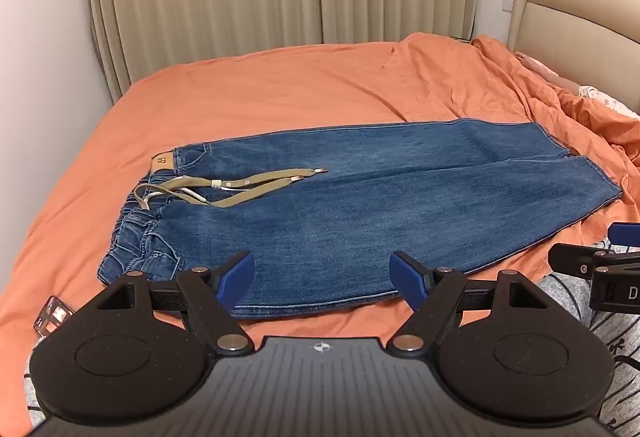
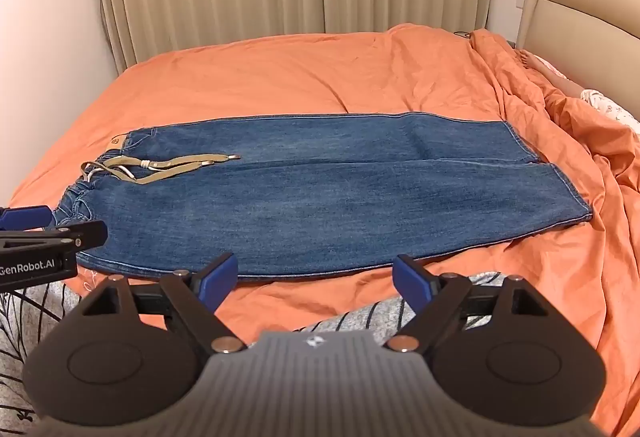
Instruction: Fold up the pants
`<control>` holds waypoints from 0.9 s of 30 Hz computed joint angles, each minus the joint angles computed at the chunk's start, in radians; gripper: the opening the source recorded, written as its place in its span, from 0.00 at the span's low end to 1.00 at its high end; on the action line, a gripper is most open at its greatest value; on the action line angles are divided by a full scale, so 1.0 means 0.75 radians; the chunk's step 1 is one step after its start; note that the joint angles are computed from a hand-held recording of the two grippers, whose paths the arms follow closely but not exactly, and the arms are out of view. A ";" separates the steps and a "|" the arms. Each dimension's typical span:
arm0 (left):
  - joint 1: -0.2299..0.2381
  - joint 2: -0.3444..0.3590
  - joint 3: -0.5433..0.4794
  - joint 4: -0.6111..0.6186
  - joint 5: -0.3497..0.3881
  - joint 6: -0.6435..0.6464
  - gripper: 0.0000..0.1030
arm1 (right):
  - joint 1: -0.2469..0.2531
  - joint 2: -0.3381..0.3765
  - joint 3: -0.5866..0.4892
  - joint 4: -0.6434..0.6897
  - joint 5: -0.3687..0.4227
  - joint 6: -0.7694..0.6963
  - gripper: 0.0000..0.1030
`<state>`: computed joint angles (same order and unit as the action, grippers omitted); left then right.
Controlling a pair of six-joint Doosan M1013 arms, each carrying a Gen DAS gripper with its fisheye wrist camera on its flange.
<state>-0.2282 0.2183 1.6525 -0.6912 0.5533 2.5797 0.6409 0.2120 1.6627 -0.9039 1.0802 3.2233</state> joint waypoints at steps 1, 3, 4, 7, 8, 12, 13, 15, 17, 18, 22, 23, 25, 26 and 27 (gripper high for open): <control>-0.001 0.000 0.000 0.004 0.000 -0.005 0.87 | 0.000 0.000 -0.001 -0.001 0.000 -0.002 0.79; -0.004 -0.002 0.002 0.014 -0.001 -0.018 0.87 | 0.001 0.001 -0.001 -0.005 0.002 -0.003 0.79; -0.004 -0.004 0.001 0.019 0.001 -0.024 0.87 | 0.001 0.001 -0.001 -0.006 0.002 -0.003 0.79; -0.005 -0.008 -0.002 0.036 0.011 -0.043 0.87 | 0.002 0.000 0.000 -0.010 0.002 -0.001 0.79; -0.007 -0.009 -0.001 0.041 0.010 -0.049 0.87 | 0.002 -0.001 0.000 -0.011 0.003 -0.002 0.79; 0.003 -0.004 0.000 0.004 0.020 -0.028 0.87 | -0.005 0.014 -0.013 0.001 -0.003 -0.022 0.79; 0.004 -0.001 -0.004 0.007 0.024 -0.032 0.87 | -0.006 0.014 -0.013 0.001 -0.004 -0.022 0.79; 0.005 0.000 -0.005 0.004 0.027 -0.029 0.87 | -0.003 0.011 -0.014 0.006 0.004 -0.023 0.79; 0.004 -0.001 -0.004 0.007 0.024 -0.032 0.87 | 0.000 0.006 -0.010 0.008 0.004 -0.020 0.79; 0.003 -0.001 -0.005 0.014 0.023 -0.038 0.87 | 0.000 0.004 -0.008 0.008 0.003 -0.020 0.79; 0.000 -0.005 -0.001 0.017 0.020 -0.037 0.87 | 0.000 0.001 -0.006 0.010 -0.001 -0.015 0.79; -0.001 -0.006 0.000 0.017 0.019 -0.038 0.87 | 0.000 0.000 -0.007 0.011 0.000 -0.016 0.79; 0.000 -0.004 -0.001 0.015 0.021 -0.035 0.87 | 0.000 0.000 -0.007 0.013 -0.001 -0.018 0.79; 0.000 -0.004 -0.001 0.015 0.021 -0.035 0.87 | 0.000 0.000 -0.007 0.013 -0.001 -0.018 0.79; 0.000 -0.005 0.001 0.015 0.019 -0.032 0.87 | 0.000 -0.001 -0.006 0.014 -0.004 -0.020 0.79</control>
<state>-0.2285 0.2148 1.6531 -0.6801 0.5674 2.5559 0.6405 0.2115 1.6581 -0.8936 1.0774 3.2081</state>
